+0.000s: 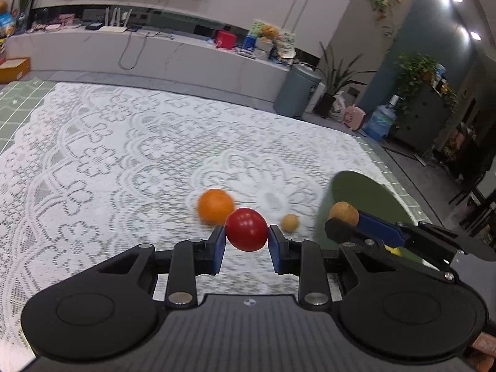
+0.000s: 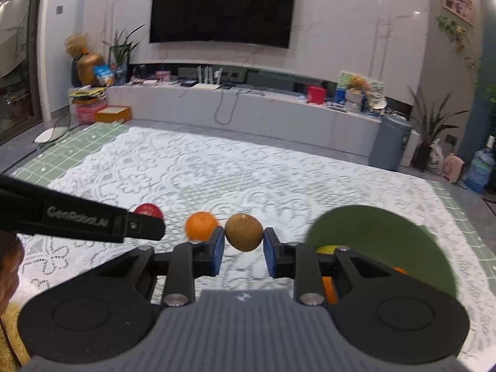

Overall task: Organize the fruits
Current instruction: 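Carry the tomato and kiwi over the green colander and lower them inside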

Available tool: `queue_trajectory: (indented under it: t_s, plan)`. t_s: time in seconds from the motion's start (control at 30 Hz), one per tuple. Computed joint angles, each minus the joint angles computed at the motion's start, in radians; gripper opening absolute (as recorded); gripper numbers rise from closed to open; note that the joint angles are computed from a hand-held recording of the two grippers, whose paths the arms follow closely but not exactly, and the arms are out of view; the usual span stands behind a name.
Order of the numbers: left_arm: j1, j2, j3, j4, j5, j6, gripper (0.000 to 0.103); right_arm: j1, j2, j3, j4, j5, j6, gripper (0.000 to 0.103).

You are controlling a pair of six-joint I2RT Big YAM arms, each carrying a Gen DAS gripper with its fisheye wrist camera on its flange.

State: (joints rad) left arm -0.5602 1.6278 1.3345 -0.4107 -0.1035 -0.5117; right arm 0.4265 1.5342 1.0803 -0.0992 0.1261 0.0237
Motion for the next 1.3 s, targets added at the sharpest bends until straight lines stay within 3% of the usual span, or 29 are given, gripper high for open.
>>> queue_trajectory:
  t_s: [0.3,0.5,0.87,1.23,1.3]
  plan:
    - [-0.083,0.045,0.115,-0.058,-0.024,0.073,0.033,-0.087,-0.11,-0.066,-0.034,0.04,0.045,0.024]
    - [-0.121,0.115,0.228,-0.115,-0.023,0.147,0.033,-0.155,-0.13,-0.054,-0.115,0.044,0.043,0.024]
    - [-0.126,0.274,0.429,-0.245,0.054,0.249,0.033,-0.235,-0.02,0.06,-0.259,-0.001,0.058,0.024]
    - [-0.109,0.407,0.618,-0.392,0.061,0.345,0.033,-0.259,0.069,0.148,-0.332,-0.038,0.091,0.024]
    - [-0.105,0.418,0.626,-0.39,0.068,0.348,0.033,-0.261,0.082,0.163,-0.35,-0.047,0.096,0.023]
